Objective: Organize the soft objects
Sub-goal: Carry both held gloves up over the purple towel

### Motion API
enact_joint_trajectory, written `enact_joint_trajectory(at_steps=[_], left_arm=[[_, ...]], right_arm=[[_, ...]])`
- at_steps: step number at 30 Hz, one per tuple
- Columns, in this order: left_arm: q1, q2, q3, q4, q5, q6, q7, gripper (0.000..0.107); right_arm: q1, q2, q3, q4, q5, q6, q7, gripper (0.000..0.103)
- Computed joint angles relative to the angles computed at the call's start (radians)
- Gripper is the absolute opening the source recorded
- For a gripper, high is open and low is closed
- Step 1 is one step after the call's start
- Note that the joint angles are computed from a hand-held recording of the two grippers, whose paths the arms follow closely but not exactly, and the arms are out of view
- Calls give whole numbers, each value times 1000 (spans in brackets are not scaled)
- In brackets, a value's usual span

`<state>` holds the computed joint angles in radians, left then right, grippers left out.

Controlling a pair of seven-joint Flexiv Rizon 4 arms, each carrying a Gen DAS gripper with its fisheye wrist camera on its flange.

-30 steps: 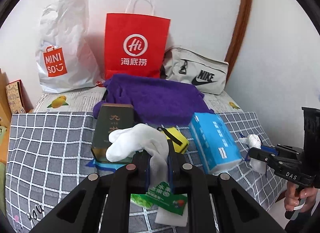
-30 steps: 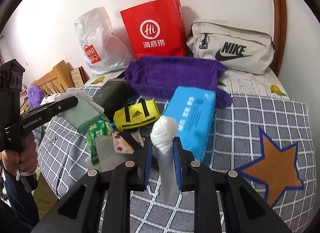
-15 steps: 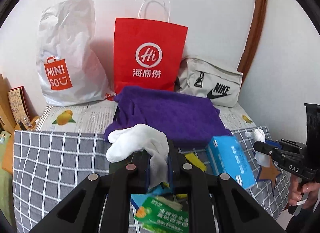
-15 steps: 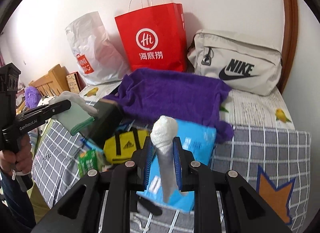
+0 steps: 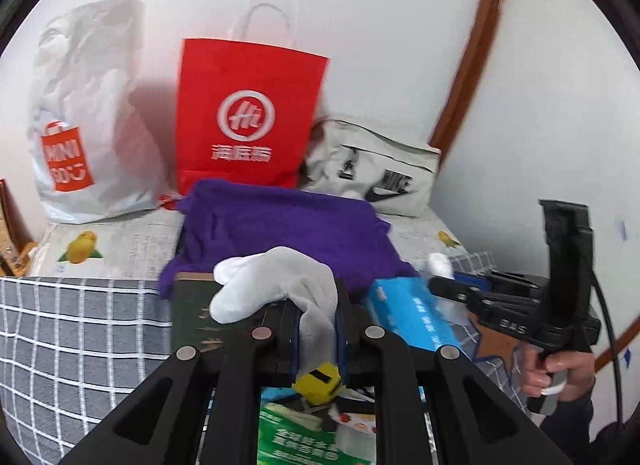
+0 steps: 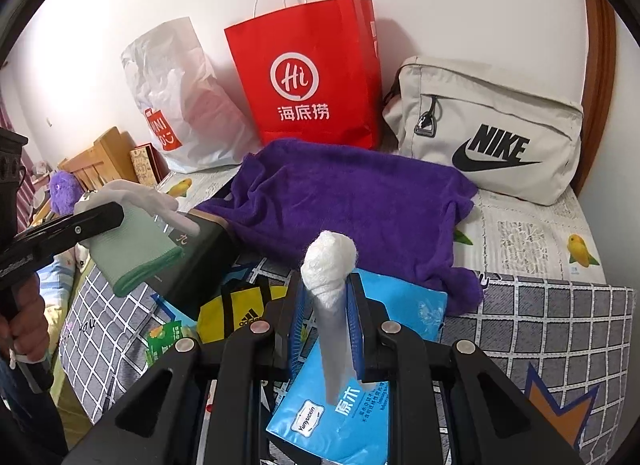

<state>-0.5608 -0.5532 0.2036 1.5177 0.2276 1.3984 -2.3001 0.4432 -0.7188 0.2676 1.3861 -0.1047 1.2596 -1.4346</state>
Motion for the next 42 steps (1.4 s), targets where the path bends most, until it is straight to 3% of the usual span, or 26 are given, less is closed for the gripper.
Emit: enact_joint_trajectory(at_steps=[4, 10, 16, 21, 26, 42], left_arm=[[44, -15, -78, 13, -45, 39, 68, 13], [58, -43, -122, 27, -122, 34, 143, 13], [48, -36, -93, 22, -160, 59, 173, 13], [23, -44, -20, -45, -143, 0, 155, 13], [34, -68, 12, -115, -102, -69, 110, 13], [176, -153, -102, -216, -157, -116, 168, 13]], right_arm=[[-1, -1, 0, 3, 1, -5, -2, 20], [-3, -4, 1, 7, 6, -13, -2, 21], [-2, -13, -5, -7, 6, -25, 4, 20], [2, -33, -19, -52, -2, -39, 13, 20], [2, -64, -29, -121, -16, -64, 2, 20], [32, -237, -47, -445, 19, -233, -51, 20]])
